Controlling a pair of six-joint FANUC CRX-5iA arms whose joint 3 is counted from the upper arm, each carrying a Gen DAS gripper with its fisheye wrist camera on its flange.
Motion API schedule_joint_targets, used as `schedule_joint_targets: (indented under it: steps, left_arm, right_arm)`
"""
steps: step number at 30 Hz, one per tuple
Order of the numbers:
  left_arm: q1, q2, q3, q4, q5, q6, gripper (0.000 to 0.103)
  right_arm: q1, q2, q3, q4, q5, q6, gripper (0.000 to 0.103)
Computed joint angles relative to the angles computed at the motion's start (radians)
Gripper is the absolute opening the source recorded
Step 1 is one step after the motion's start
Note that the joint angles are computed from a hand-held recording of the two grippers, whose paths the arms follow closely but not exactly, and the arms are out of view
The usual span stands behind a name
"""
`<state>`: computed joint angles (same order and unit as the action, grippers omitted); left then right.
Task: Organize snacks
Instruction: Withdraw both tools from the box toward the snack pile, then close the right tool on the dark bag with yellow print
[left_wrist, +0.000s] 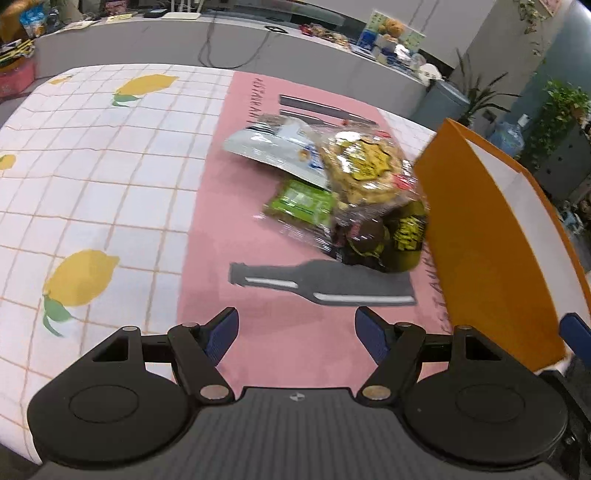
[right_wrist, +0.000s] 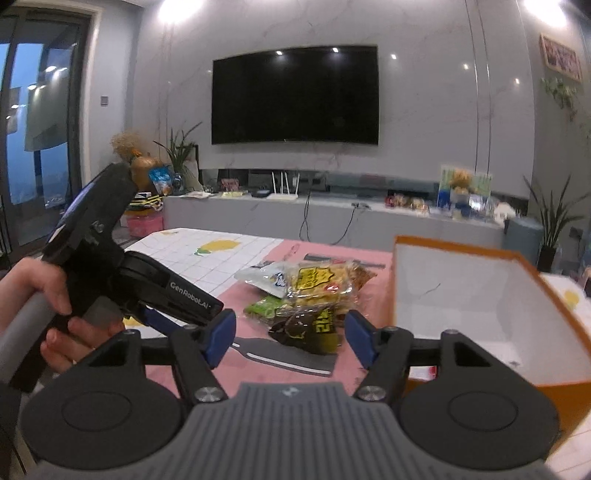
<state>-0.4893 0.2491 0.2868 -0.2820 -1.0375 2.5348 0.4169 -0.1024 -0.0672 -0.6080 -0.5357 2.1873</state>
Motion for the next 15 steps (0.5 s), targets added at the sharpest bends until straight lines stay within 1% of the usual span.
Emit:
schedule_joint_targets:
  steps: [1,4,6,8,9,11,12,13,15]
  left_arm:
    - [0.001,0.004,0.011,-0.011,-0.019,0.008,0.084]
    - [0.005,0.004,0.023,-0.042,-0.051,0.044,0.084]
    - [0.004,0.001,0.031,-0.070,-0.076,0.066,0.084]
    - [-0.002,0.000,0.042,-0.102,-0.110,0.092,0.084]
    - [-0.004,0.000,0.047,-0.113,-0.124,0.107,0.084]
    - [-0.006,-0.005,0.049,-0.134,-0.149,0.148,0.083]
    - [-0.005,-0.012,0.044,-0.138,-0.148,0.160,0.083]
    - [-0.002,-0.019,0.035,-0.136,-0.143,0.168,0.083]
    - [0.006,-0.030,0.021,-0.125,-0.132,0.178,0.083]
  right_arm:
    - [0.027,0.012,-0.004,0.049,0.028,-0.058,0.064]
    - [0.118,0.055,-0.024,0.248,0.119,-0.280,0.064]
    - [0.163,0.096,-0.027,0.386,0.151,-0.435,0.064]
    - [0.202,0.146,-0.026,0.554,0.163,-0.610,0.064]
    - [0.221,0.171,-0.027,0.654,0.157,-0.699,0.064]
    - [0.253,0.227,-0.010,0.846,0.098,-0.831,0.064]
    - [0.267,0.258,-0.003,0.957,0.070,-0.923,0.064]
    - [0.271,0.278,-0.001,1.017,0.064,-0.985,0.065]
    - [0.267,0.319,0.030,1.041,0.069,-1.026,0.073]
